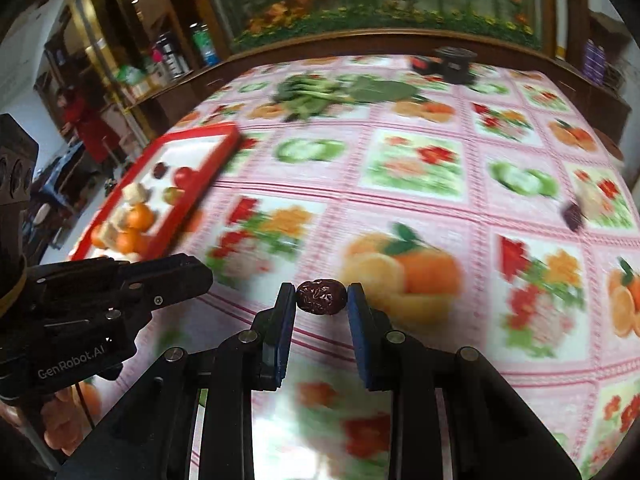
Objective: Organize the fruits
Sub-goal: 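Carry both dates into the white tray and open both tools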
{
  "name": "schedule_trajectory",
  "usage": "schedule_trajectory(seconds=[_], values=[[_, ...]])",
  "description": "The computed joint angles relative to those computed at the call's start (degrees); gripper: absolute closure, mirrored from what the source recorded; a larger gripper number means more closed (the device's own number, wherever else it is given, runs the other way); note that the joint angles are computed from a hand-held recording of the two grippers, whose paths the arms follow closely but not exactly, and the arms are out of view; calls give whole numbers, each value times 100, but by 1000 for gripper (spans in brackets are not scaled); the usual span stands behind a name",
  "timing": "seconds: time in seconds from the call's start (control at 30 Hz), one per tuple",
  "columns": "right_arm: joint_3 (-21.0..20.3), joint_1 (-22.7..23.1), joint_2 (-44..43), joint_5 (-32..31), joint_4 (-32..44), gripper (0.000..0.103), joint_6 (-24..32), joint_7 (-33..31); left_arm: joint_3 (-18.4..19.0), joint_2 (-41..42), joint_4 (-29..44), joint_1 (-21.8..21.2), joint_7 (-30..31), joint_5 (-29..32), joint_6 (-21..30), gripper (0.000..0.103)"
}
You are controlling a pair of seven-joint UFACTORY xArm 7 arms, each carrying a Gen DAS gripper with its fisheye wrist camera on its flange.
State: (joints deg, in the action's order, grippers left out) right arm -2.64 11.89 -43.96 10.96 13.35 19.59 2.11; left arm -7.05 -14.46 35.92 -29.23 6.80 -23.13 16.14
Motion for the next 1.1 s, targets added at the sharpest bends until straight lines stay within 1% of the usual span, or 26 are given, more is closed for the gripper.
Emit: schedule_trajectory(seconds=[0.13,0.3,0.4,0.53,0.57,0.63,0.67,0.7,0.73,0.77,0.8,0.83,0.87,0.97,1.03,1.07,1.1], values=[[160,438,732,166,487,77,-327,154,287,-240,-116,264,171,61,75,81],[327,731,1501,208,1090,77,-596,240,560,-347,-133,743,329,266,136,81],[464,829,1966,184,1467,77,-721,285,705,-297,-65,1052,416,385,175,81],[611,918,2496,128,1866,77,-880,257,807,-136,82,1431,480,511,230,81],[652,905,2562,108,1910,77,-912,279,836,-116,97,1488,527,496,223,81],[604,985,2634,187,1949,77,-920,210,864,-107,99,1587,603,477,202,81],[686,866,2631,89,1940,77,-868,295,882,-134,87,1607,641,433,219,81],[673,846,2590,93,1897,77,-858,303,942,-169,63,1554,771,292,221,81],[587,870,2503,150,1798,73,-862,235,969,-211,38,1538,871,224,238,81],[392,1049,2466,335,1758,65,-789,-14,949,-274,-15,1551,912,219,249,81],[94,1328,2433,630,1755,65,-573,-451,983,-351,-62,1513,1015,147,295,81],[37,1385,2392,695,1707,65,-505,-647,1033,-426,-113,1448,1134,33,349,81],[127,1286,2288,595,1572,65,-509,-791,1066,-511,-165,1410,1215,-58,403,81],[155,1199,2203,567,1419,64,-503,-1161,1119,-687,-300,1294,1374,-324,568,81],[-174,1486,2322,980,1546,64,-257,-1678,1104,-795,-412,1246,1390,-449,630,81],[-270,1604,2388,1212,1604,64,-181,-1972,1083,-846,-457,1240,1380,-469,668,81],[-240,1607,2410,1303,1618,64,-162,-2131,1045,-911,-528,1242,1348,-472,674,81]])
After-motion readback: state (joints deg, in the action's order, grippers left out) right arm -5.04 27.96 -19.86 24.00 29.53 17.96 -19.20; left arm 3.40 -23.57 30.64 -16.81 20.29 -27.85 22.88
